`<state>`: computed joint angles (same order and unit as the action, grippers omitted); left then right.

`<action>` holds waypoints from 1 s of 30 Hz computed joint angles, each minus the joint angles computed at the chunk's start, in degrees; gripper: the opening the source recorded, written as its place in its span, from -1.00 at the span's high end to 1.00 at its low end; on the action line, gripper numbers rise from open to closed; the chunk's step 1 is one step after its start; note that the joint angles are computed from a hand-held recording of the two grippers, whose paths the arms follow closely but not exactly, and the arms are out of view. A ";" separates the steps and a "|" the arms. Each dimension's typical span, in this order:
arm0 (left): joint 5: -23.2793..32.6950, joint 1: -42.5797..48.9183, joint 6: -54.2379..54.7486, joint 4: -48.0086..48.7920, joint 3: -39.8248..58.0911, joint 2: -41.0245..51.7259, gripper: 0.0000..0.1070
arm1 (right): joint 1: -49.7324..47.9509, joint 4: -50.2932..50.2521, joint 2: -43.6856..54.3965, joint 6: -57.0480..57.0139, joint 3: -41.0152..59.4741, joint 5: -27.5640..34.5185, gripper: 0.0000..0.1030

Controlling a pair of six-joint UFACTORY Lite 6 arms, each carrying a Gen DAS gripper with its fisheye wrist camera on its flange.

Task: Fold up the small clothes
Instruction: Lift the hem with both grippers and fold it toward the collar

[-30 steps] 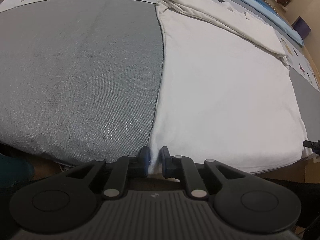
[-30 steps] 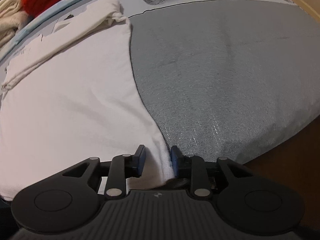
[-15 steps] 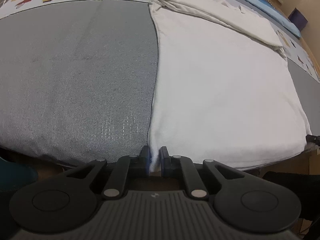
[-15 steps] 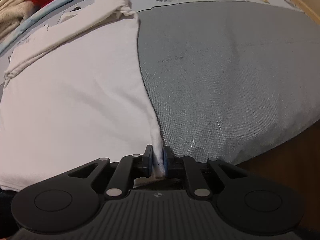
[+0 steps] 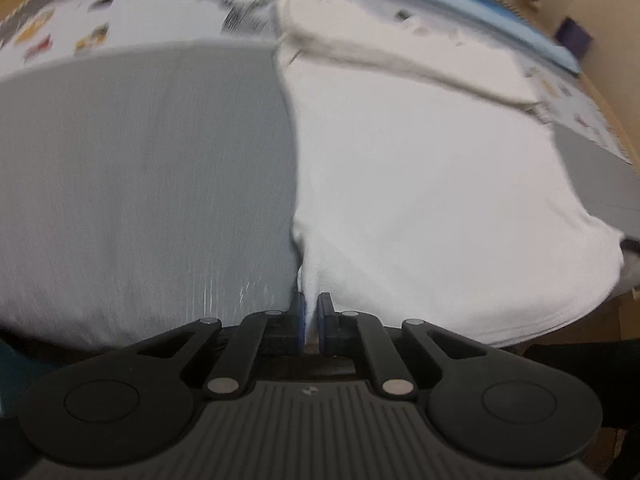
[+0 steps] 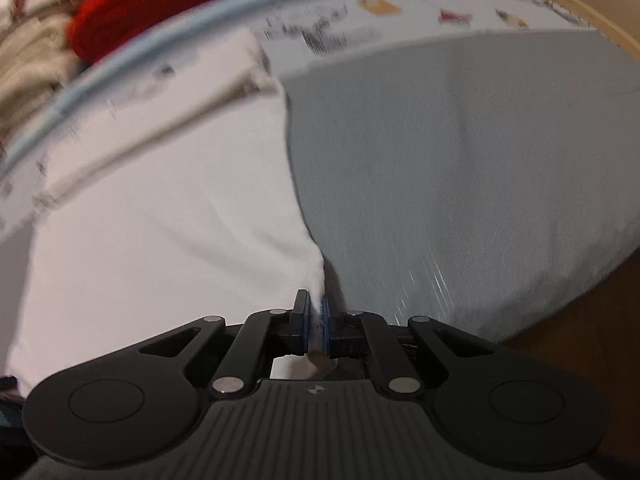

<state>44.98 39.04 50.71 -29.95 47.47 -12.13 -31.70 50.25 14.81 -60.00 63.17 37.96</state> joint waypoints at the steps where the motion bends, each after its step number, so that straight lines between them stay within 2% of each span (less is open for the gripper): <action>1: 1.77 0.65 1.33 -0.80 1.39 -1.11 0.89 | -0.82 1.67 -1.03 -1.07 0.59 1.68 0.89; 3: 6.55 3.09 3.59 -3.09 4.69 -2.64 0.89 | -3.22 5.21 -2.71 -2.91 2.30 6.35 0.89; 7: 20.53 10.90 7.80 -6.06 13.39 -4.70 0.90 | -8.69 7.69 -5.48 -4.46 5.45 15.26 0.90; 10: 33.13 20.80 14.40 -10.19 21.56 -4.56 0.90 | -15.34 8.89 -6.85 -5.16 8.77 25.98 0.90; 13: 45.36 31.56 16.44 -13.47 29.94 -0.88 0.90 | -23.39 11.34 -8.97 -8.85 10.53 36.74 0.90; 15: 50.24 35.80 16.02 -15.24 33.92 1.75 0.90 | -27.67 12.39 -9.10 -9.74 11.93 42.41 0.90; 17: 52.45 37.49 13.80 -16.67 36.86 4.36 0.90 | -30.32 12.79 -7.96 -8.73 14.15 45.68 0.91; 20: 48.83 33.19 8.73 -17.53 39.77 8.51 0.90 | -30.03 13.18 -5.58 -5.56 16.42 45.31 0.93; 21: 45.43 30.01 6.55 -17.25 40.31 9.85 0.90 | -28.14 13.37 -4.26 -4.88 17.50 43.18 0.95; 24: 34.20 19.40 -0.12 -15.86 43.75 17.16 0.90 | -19.69 12.96 1.63 0.25 23.46 33.63 1.00; 28: 20.26 3.57 -10.33 -7.04 55.85 35.37 0.90 | -6.43 8.82 15.68 8.96 38.25 21.63 1.00; 30: 17.59 -0.57 -13.91 -1.12 62.80 43.64 0.90 | -0.90 3.12 23.17 14.05 46.98 17.60 1.00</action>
